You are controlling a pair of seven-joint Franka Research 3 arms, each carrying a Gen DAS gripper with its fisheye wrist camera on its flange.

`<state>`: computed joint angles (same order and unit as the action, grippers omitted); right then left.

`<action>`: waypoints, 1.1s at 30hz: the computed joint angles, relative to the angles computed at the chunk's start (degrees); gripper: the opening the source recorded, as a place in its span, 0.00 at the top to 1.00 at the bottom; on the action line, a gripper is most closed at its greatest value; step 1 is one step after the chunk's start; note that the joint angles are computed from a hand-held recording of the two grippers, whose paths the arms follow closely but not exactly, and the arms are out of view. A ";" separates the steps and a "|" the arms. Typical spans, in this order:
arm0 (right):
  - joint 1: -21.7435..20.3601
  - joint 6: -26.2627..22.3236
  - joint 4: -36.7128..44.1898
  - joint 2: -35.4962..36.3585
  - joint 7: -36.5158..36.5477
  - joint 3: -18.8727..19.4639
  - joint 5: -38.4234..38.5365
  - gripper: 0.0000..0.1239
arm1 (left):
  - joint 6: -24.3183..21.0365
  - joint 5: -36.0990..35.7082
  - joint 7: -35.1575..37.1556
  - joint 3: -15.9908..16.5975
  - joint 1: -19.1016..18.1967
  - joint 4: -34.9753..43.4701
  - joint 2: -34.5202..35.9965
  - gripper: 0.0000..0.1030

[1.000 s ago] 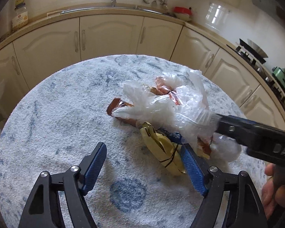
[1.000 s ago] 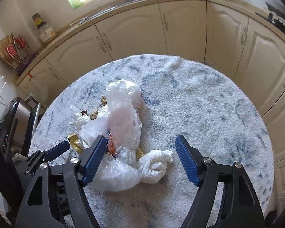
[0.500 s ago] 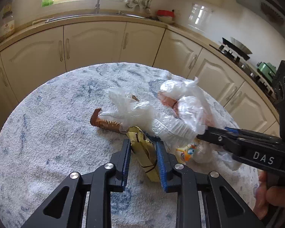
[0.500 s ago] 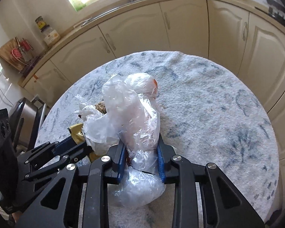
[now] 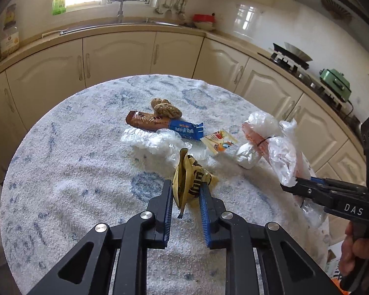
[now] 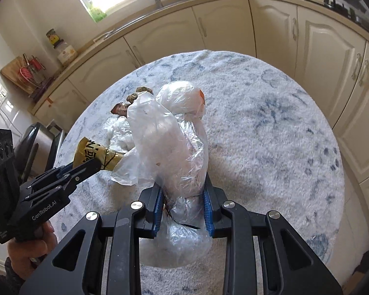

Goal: Collect trash
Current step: 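Grasp the clear plastic bag with the right tool while the left tool grasps the yellow packet, then lift the clear bag and yellow packet and carry them toward the blue bin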

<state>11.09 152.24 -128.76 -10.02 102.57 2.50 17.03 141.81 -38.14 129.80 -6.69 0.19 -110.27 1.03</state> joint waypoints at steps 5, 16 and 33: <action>0.14 0.28 -1.96 -1.70 0.95 0.44 -0.23 0.78 | -0.38 4.00 -2.53 -0.66 -0.77 0.72 1.39 0.54; 0.52 2.34 -3.55 -3.35 0.01 0.01 1.43 0.79 | -0.44 -0.35 0.54 -2.01 -0.62 0.93 1.94 0.91; -0.47 -1.16 -1.88 -0.89 1.37 0.71 -2.46 0.76 | -0.38 7.26 -7.51 -4.57 -0.61 8.53 8.71 0.79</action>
<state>10.62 151.08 -130.64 -10.91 103.94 3.21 14.57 141.43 -30.88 122.29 -11.26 -0.41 -101.74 9.74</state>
